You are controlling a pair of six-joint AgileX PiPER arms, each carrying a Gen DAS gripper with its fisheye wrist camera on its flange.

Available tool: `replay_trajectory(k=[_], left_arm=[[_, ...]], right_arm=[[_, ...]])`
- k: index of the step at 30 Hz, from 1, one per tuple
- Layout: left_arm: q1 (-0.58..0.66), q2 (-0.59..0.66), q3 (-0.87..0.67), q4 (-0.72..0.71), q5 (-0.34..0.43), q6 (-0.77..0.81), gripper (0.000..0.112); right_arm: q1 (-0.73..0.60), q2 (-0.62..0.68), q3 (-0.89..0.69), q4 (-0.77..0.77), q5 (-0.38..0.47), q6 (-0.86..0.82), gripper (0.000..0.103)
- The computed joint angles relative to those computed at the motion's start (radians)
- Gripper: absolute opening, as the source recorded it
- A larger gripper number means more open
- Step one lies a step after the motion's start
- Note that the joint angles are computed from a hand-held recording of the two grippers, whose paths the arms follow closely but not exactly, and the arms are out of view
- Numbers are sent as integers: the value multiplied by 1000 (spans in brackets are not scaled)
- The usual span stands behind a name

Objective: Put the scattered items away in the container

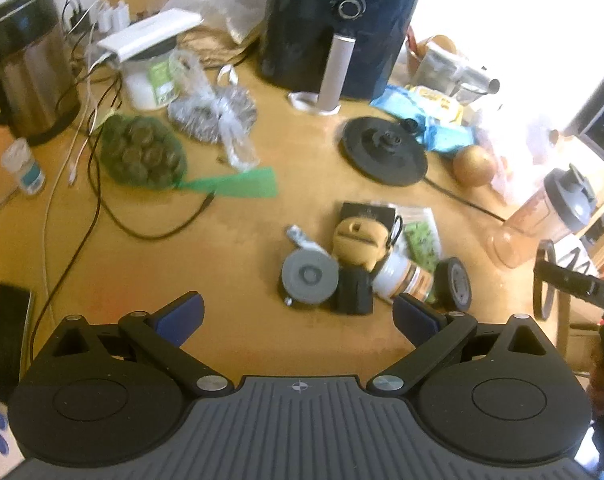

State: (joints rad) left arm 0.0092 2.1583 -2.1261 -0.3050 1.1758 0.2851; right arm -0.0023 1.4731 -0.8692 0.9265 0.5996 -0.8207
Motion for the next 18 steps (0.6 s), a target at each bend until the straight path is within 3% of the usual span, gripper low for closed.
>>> replay_trajectory(k=[5,18], left_arm=[[0,42,-49,3,0,43,103],[13,59,16,-47,-79,223,103]], right_arm=[[10,-52,50,-8,-21,46,90],[20,-173,153,-70,-41,202,90]])
